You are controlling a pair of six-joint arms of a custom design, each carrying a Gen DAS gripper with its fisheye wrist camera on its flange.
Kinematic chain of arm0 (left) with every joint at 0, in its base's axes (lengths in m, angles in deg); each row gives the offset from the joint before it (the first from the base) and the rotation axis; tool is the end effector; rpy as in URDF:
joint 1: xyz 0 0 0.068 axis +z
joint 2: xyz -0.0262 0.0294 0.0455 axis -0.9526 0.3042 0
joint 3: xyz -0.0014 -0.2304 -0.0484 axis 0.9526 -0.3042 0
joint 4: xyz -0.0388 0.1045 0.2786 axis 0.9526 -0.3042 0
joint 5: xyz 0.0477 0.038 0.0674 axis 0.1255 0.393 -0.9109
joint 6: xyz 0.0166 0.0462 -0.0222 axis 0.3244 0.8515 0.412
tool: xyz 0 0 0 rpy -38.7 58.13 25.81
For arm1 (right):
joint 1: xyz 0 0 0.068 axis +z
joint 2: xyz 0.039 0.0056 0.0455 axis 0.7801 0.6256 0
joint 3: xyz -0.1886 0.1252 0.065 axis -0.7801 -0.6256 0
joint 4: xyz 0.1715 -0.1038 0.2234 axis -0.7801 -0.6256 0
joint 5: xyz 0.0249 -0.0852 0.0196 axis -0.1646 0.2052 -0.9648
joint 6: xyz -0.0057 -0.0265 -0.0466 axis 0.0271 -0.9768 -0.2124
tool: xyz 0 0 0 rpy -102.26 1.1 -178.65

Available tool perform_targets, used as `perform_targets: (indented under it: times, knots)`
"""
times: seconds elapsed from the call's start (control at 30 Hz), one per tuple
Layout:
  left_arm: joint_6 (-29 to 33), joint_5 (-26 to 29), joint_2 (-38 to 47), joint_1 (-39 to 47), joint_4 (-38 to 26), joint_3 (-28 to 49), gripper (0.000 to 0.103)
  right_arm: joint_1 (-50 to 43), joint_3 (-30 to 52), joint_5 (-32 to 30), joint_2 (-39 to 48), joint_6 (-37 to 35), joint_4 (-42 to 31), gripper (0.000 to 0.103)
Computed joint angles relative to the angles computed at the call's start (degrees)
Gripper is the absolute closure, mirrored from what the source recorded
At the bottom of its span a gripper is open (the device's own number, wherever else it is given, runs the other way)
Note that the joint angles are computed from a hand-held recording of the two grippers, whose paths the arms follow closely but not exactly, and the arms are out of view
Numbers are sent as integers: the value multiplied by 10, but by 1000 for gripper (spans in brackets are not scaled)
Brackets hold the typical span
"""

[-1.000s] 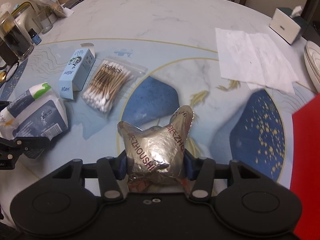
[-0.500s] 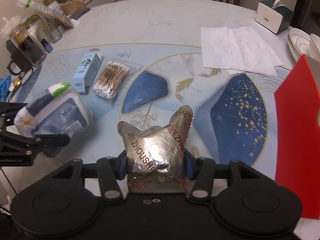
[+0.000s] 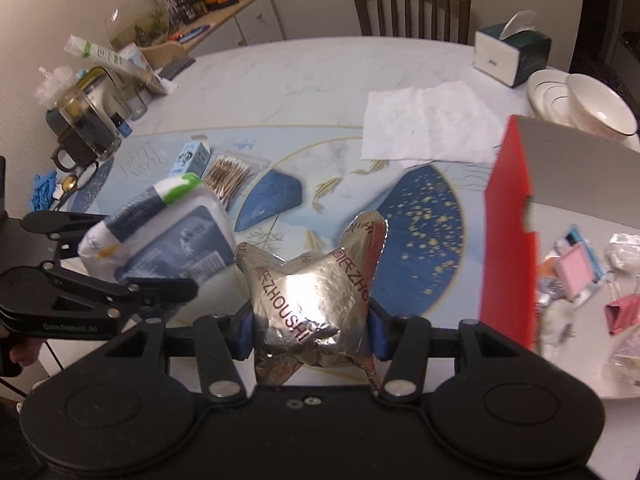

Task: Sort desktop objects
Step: 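Carry tissue pack with left tool while right tool carries foil packet into red box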

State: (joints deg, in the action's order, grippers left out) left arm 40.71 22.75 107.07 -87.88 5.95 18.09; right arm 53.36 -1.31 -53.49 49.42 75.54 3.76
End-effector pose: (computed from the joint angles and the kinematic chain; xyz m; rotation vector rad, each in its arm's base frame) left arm 0.3557 -0.1152 0.1646 0.8900 2.3767 -0.5598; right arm 0.2710 0.0206 0.2197 -0.2428 2.6172 0.3883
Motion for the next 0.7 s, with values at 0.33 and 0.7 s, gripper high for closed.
perform_targets:
  times: [0.33,0.7]
  knots:
    - [-66,-46,-9,-107,25,13,55,-140,-6,-73,-42,-103,-53,51]
    - [-102,-100,32,-204,39,85,55,-302,29,-134,-16,-214,-86,51]
